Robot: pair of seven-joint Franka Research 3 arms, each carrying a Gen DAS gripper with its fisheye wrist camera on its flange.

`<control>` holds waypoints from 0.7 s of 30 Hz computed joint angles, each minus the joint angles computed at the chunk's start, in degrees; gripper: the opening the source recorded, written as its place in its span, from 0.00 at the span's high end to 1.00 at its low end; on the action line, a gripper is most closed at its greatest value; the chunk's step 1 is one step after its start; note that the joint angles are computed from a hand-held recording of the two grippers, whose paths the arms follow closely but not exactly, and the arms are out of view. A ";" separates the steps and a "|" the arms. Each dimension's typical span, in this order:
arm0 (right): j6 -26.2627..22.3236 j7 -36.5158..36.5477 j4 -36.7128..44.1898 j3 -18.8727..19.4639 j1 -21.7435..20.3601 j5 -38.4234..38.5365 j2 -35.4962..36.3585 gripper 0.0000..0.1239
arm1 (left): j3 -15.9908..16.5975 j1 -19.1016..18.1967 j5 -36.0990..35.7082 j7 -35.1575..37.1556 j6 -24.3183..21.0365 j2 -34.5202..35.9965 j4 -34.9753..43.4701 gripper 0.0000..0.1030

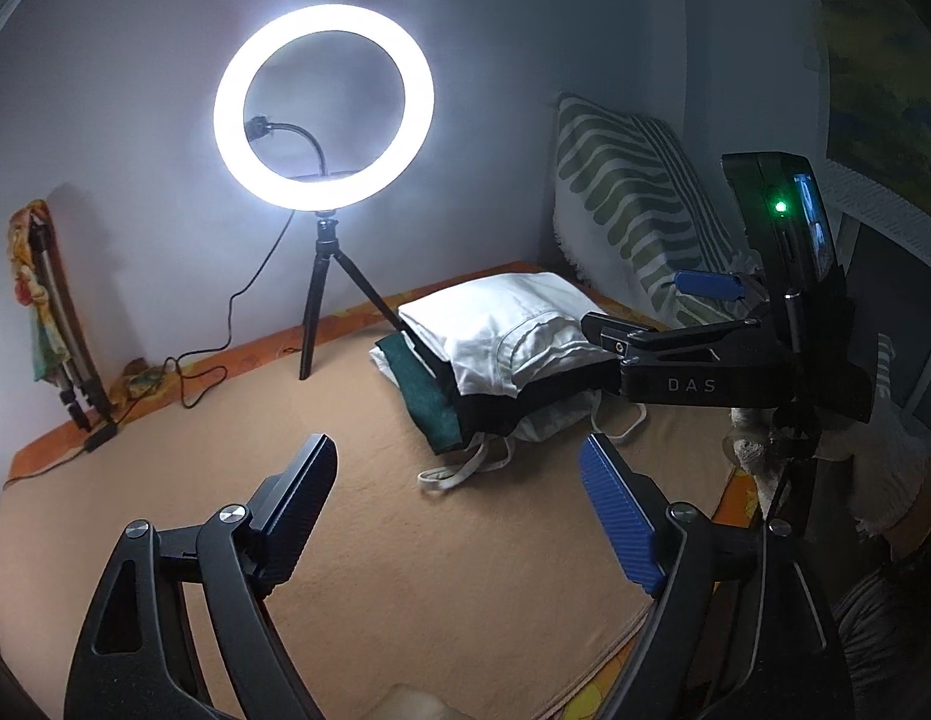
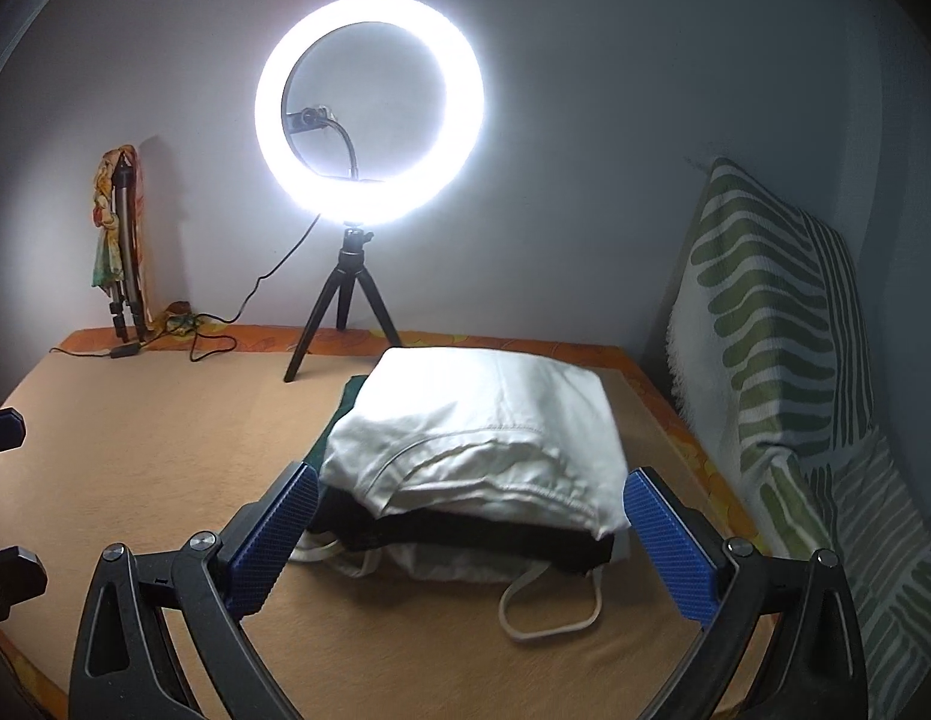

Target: Fold small clothes

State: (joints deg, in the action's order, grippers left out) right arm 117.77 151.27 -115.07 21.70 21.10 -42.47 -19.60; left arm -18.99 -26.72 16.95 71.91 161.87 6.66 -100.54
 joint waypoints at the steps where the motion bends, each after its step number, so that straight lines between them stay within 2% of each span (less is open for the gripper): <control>1: -0.16 1.12 -0.26 0.48 0.23 0.16 -0.21 0.17 | 0.31 -0.05 0.78 -1.00 0.59 -0.86 -1.28 0.19; 3: -0.86 2.74 -0.29 1.27 0.55 0.19 -0.16 0.17 | 0.62 0.29 1.24 -2.41 1.72 -2.74 -4.10 0.17; 8: -0.88 5.27 -0.51 2.09 1.57 -1.23 0.35 0.17 | 1.01 1.01 3.53 -7.59 2.64 -4.50 -7.23 0.06; 16: 0.61 7.16 -1.06 1.85 2.68 -3.14 1.03 0.17 | 1.21 1.44 12.09 -14.60 -0.42 -5.16 -7.86 0.05; 21: 1.21 7.55 -0.59 1.64 3.08 -3.99 1.67 0.17 | 0.97 1.65 14.23 -16.17 -0.82 -5.54 -8.11 0.05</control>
